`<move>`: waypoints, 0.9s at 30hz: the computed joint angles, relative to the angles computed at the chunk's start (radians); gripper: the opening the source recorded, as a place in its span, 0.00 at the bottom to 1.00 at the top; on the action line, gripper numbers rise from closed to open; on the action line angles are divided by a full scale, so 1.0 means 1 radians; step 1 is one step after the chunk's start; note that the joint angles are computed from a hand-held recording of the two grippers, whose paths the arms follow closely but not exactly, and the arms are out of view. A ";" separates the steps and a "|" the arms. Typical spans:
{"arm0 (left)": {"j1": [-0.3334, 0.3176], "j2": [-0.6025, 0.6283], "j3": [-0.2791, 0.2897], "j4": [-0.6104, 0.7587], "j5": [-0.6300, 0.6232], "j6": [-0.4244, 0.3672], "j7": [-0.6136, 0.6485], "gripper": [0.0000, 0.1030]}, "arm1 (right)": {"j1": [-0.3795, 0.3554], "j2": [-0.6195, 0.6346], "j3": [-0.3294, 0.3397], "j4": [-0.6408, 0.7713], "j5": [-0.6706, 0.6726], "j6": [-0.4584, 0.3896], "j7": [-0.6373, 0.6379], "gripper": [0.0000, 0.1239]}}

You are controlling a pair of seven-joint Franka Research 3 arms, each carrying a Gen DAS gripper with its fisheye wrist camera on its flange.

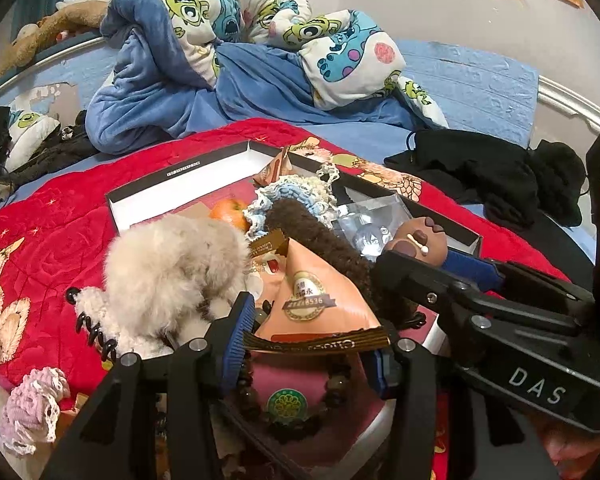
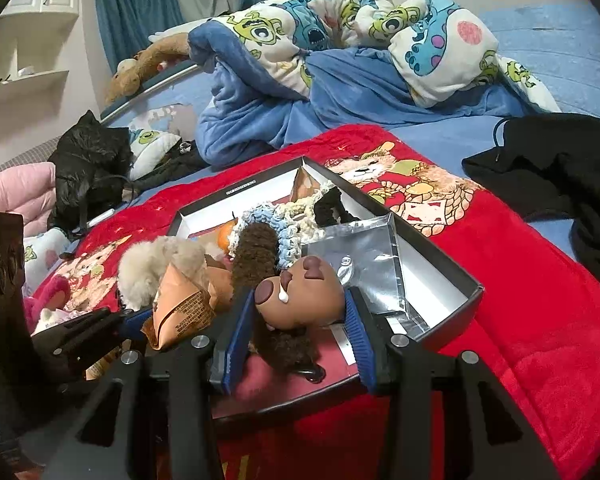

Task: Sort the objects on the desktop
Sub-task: 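Lower the Choco Magic packet with left tool while right tool lowers the face charm into the box, then open both tools to release the packet and face charm in the box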

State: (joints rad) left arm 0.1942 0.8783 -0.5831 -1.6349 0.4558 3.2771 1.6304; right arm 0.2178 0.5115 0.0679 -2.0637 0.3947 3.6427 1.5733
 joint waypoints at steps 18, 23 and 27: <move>-0.064 -0.033 0.092 -0.009 0.004 0.041 -0.051 0.49 | 0.052 0.001 -0.035 0.007 0.084 0.007 -0.071 0.35; -0.140 -0.061 0.196 -0.012 -0.003 0.065 -0.116 0.54 | 0.085 0.004 -0.055 0.016 0.136 0.010 -0.119 0.38; -0.178 -0.076 0.250 -0.023 0.002 0.098 -0.146 0.63 | 0.117 0.007 -0.070 0.019 0.187 0.034 -0.166 0.51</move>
